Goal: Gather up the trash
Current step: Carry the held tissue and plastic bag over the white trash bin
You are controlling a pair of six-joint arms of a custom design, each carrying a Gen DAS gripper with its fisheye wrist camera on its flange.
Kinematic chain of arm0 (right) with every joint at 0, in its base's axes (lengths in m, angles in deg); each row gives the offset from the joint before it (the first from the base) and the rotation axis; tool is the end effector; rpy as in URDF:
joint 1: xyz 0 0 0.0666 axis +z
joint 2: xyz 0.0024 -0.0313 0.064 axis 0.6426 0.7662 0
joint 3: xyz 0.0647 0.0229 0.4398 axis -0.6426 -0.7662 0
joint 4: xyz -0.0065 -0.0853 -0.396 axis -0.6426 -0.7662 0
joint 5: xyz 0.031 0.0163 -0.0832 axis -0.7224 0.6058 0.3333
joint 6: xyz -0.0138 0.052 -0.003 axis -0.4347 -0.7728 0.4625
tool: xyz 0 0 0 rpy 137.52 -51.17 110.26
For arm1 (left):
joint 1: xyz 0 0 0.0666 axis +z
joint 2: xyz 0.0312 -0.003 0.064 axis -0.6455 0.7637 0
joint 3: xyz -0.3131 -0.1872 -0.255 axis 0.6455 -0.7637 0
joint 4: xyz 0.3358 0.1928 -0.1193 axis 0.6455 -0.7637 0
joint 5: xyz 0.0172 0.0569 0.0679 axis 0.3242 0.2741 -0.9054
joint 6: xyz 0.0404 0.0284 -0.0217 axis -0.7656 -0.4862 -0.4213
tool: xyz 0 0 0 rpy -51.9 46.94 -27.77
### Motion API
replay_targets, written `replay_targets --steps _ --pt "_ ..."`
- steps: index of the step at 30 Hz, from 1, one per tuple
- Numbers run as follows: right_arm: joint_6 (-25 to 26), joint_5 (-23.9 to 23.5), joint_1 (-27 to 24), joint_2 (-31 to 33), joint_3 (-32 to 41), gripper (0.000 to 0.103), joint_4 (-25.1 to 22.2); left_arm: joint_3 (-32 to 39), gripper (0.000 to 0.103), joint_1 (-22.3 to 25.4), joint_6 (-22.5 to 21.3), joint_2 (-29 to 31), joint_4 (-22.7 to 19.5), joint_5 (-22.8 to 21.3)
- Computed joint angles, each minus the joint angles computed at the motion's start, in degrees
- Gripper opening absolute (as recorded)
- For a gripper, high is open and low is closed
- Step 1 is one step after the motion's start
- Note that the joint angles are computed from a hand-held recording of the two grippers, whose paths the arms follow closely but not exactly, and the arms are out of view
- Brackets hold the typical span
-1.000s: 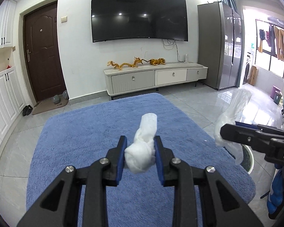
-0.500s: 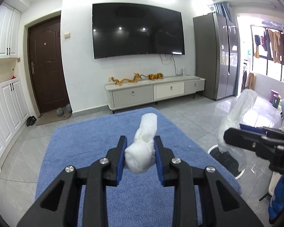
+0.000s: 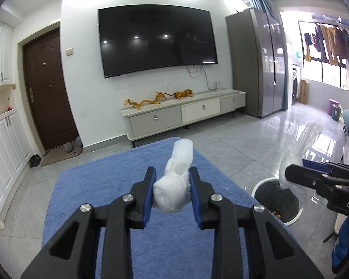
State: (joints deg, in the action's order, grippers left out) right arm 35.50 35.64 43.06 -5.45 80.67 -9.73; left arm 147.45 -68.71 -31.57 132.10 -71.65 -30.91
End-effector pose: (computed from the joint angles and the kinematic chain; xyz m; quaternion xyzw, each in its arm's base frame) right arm 0.5008 0.0415 0.5365 -0.0970 0.8591 0.2180 0.4528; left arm 0.5022 -0.2569 0.4991 0.0514 0.8568 0.0202 0.5127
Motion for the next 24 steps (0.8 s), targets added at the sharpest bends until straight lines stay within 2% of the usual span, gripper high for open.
replay_targets --steps 11,18,24 --pt "-3.5 -1.4 -5.9 0.4 -2.3 0.034 2.8 12.1 0.027 -3.9 -3.7 9.7 -6.6 0.1" --pt "-4.7 -1.2 -9.7 0.2 -3.6 0.034 3.9 19.7 0.027 -6.0 -6.2 15.6 -10.4 1.4" --pt "-6.5 -1.1 -13.1 0.9 -4.9 0.034 4.3 28.2 0.027 -7.7 -8.0 22.0 -15.3 3.3"
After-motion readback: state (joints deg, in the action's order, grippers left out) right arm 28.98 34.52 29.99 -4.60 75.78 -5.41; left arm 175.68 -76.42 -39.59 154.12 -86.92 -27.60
